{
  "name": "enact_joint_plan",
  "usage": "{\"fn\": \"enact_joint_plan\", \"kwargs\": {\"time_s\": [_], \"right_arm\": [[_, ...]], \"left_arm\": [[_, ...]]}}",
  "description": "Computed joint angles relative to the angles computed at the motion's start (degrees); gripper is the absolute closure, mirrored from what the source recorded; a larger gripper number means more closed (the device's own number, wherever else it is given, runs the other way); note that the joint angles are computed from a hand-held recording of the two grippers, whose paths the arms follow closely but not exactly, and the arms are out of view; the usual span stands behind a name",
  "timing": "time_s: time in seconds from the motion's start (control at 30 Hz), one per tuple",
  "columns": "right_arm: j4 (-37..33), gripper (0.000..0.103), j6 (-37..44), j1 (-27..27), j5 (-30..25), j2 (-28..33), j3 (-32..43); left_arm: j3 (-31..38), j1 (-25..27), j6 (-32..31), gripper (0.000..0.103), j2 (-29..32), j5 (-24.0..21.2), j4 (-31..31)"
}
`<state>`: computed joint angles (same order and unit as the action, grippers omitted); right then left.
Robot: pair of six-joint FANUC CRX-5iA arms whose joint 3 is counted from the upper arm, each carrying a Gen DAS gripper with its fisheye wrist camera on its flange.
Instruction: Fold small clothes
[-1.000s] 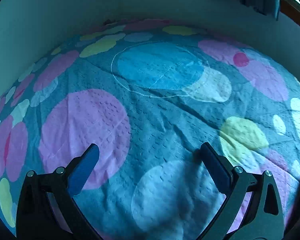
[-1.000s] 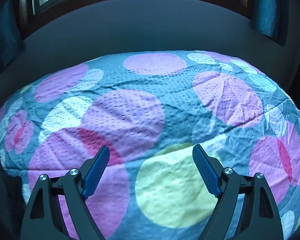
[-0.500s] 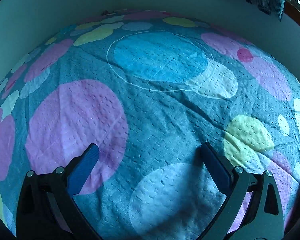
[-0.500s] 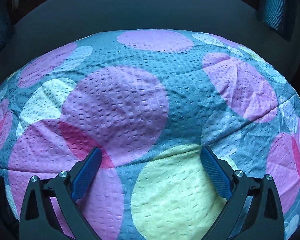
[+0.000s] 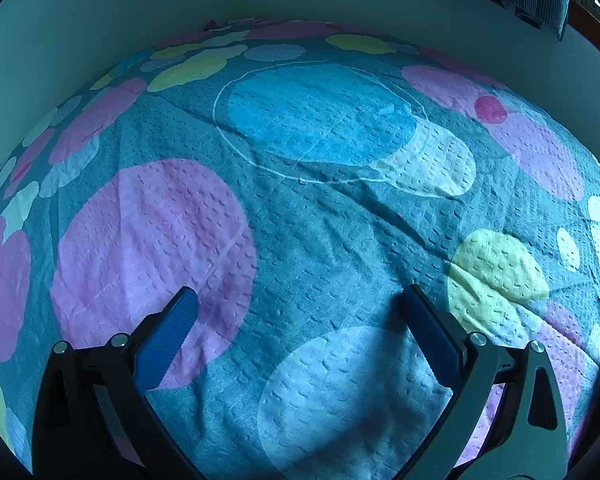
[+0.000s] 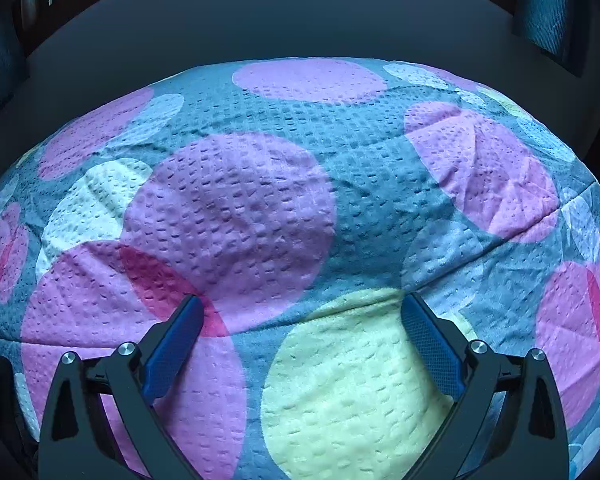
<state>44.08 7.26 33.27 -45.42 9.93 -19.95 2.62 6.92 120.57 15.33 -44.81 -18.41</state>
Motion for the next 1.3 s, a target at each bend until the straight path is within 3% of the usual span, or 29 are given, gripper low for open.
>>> {"fn": "enact_joint_plan", "kwargs": {"time_s": [0.33, 0.63, 1.3], "right_arm": [[-1.02, 0.004, 2.49, -1.71, 0.94, 1.06, 1.73], [1.07, 0.004, -0.46, -0.58, 0.85, -0.01, -0.2], [-4.46, 0.004, 8.34, -3.4, -2.41, 3.08, 8.99]], "left_arm": [[0.05, -0.05, 0.05, 0.002, 0.05, -0.05, -0.05], [0.05, -0.28, 0.57, 0.002, 0.11, 0.2, -0.81], [0.12, -0.03, 0.05, 0.002, -0.1, -0.26, -0.02]]}}
